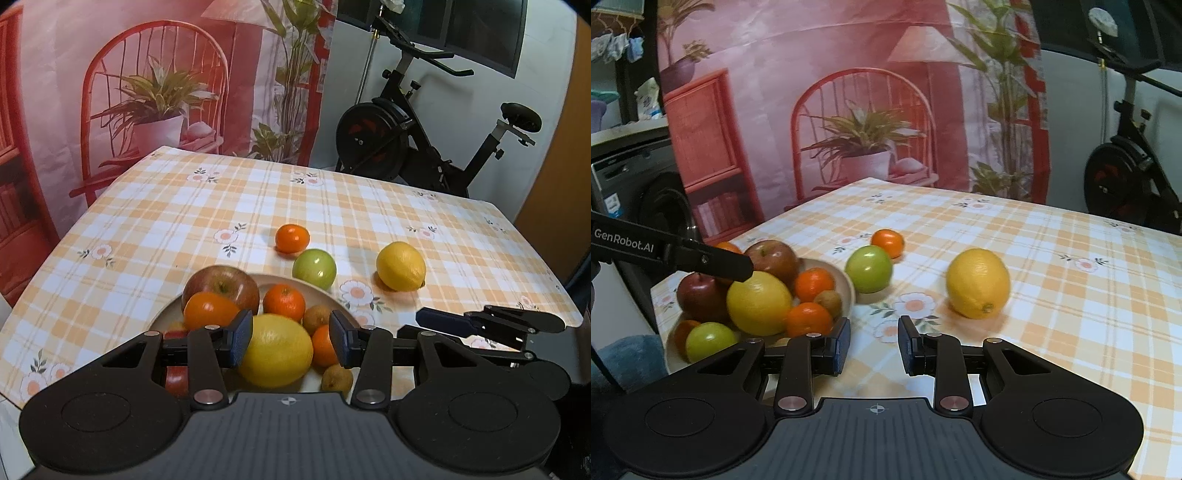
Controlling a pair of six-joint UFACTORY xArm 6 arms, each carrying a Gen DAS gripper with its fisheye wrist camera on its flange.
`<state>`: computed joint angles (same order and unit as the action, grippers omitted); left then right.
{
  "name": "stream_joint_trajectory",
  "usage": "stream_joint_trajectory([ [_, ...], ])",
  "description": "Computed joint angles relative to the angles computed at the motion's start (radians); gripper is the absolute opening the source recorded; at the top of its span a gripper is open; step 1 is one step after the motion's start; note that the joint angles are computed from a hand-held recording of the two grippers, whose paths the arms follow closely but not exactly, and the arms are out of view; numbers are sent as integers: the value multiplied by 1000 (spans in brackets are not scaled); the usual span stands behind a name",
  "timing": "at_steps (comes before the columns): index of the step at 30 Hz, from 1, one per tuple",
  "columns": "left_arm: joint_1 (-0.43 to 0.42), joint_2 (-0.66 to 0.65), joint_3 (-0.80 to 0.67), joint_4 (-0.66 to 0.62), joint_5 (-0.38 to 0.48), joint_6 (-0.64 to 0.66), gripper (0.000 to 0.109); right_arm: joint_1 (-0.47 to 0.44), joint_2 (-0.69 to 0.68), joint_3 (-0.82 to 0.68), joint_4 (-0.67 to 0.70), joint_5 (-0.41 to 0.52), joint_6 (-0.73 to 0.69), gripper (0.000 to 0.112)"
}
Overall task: Organize fruits
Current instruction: 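Open the right tool to drop the kiwi while the left tool releases the apple on the plate, then move the left tool toward the large yellow lemon on the table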
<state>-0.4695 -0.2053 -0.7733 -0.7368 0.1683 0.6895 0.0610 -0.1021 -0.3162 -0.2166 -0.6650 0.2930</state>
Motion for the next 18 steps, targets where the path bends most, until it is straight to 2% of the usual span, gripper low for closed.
stream_joint_trajectory([
  [7, -24, 58, -72, -33, -15, 15, 48, -63, 0, -5, -28, 3, 29, 26],
  [13, -52, 133, -149, -108, -24, 63, 48, -125, -1, -21, -80, 51, 47, 26],
  [18, -71, 188, -208, -102, -26, 45, 48, -175, -1, -22, -123, 70, 57, 26],
])
